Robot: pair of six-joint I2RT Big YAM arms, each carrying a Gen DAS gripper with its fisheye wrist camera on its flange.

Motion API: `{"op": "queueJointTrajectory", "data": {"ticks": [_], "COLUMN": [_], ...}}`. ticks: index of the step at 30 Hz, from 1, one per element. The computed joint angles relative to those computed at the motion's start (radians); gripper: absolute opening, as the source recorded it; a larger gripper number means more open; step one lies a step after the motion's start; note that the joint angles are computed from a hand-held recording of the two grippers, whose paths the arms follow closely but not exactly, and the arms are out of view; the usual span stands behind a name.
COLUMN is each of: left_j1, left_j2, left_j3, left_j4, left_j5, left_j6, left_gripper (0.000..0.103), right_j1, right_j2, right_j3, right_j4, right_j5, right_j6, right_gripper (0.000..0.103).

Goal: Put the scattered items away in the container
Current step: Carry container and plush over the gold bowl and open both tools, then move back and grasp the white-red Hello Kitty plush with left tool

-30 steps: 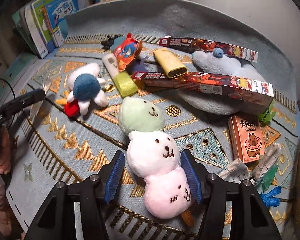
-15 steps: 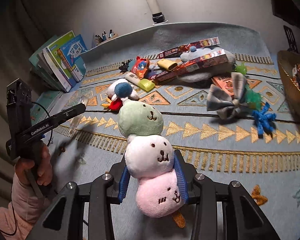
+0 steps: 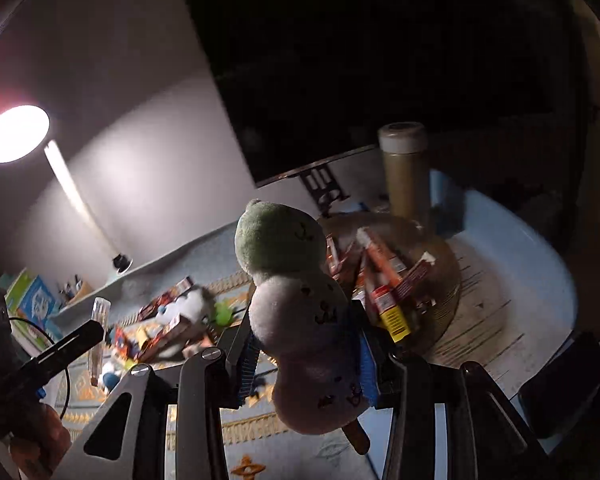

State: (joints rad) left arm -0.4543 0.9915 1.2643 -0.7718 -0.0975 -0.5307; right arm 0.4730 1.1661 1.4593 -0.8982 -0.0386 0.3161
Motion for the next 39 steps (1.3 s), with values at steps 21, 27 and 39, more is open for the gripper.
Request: {"op": "queueJointTrajectory", "data": {"ticks": [21,27,39], "left_j1": [0.079,0.088,0.884], "left_j2": [-0.028,-0.418,-0.526], "left_j3": [-0.092,-0.270,-0.402], "left_j4": [0.053,-0.225,-0.412], "left_j5": [0.140,-0.141,0.271], "left_j6": [-0.130,-0.208,0.190], "left_gripper": [0.073,0.075,0.075], "right_j1": [-0.064,0.161,0.401], "right_j2": [0.049,-0.066,0.078], "right_j3": [0.000,-0.183,-0.295], "right_j4": [-0.026,0.107,0.199], "right_j5": [-0.258,-0.267,-0.132], "right_j6": [-0.026,0.017,-0.017], "right_gripper": [0.053,0.061,0.061]}}
